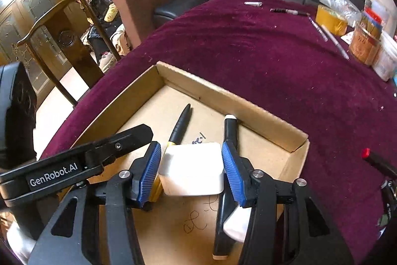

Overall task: Organize rigid objects
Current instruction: 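Open the left gripper to drop the yellow pen into the box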

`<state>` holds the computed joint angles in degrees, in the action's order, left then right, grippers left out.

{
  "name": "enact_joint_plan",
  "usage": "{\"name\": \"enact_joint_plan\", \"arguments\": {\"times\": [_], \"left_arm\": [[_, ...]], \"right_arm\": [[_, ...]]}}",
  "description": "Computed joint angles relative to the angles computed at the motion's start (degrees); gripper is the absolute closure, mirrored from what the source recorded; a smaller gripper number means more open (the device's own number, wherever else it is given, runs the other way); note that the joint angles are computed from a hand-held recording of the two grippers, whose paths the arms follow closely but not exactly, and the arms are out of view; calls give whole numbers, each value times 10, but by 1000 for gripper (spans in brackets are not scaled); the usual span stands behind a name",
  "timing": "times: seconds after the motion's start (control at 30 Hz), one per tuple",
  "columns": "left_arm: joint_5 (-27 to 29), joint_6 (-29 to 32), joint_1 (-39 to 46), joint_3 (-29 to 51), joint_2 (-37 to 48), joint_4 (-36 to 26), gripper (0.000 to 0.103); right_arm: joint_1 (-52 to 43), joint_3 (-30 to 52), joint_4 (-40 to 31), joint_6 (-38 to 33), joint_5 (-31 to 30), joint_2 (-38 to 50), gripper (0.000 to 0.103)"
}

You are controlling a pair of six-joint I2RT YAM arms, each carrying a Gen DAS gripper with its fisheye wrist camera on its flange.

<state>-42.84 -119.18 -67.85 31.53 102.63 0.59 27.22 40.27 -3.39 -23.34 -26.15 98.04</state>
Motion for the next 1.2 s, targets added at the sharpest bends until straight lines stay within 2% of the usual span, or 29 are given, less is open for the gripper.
{"name": "enact_joint_plan", "arguments": {"times": [0.07,0.17,0.3,0.37,0.43,0.53,0.63,0.7,0.8,0.87,0.9,1.0,1.07,1.13,1.2], "left_arm": [[-3,-7,-6,14,9,-19,57],[2,1,-7,32,15,-48,55],[-4,11,-8,15,6,-13,51],[-10,36,-9,12,-1,4,51],[-31,26,-27,42,-11,-59,51],[-60,11,-62,116,-12,-174,49],[-64,16,-82,230,28,-293,45],[-62,34,-91,288,57,-316,45],[-55,81,-99,363,105,-304,42],[-44,112,-95,409,136,-311,39],[-33,133,-88,445,161,-331,39],[-24,145,-67,528,200,-429,39],[-41,143,-57,551,206,-471,39],[-52,126,-42,582,219,-541,39],[-47,124,-26,579,222,-556,39]], "right_arm": [[-21,-17,0,-3,-12,-28,53],[-92,-30,-37,-29,-67,-63,50],[-223,-55,-86,-124,-125,-112,50],[-298,-70,-98,-178,-146,-130,47],[-380,-63,-119,-232,-174,-121,42],[-487,-17,-166,-297,-206,-60,37],[-553,51,-203,-318,-210,20,37],[-592,100,-227,-321,-209,68,37],[-639,171,-281,-334,-218,124,37],[-664,196,-285,-341,-227,148,37],[-673,207,-283,-341,-226,160,37],[-689,256,-315,-353,-231,196,37],[-698,274,-306,-354,-240,209,37],[-698,287,-268,-325,-246,217,37],[-693,319,-269,-294,-254,238,37]]}}
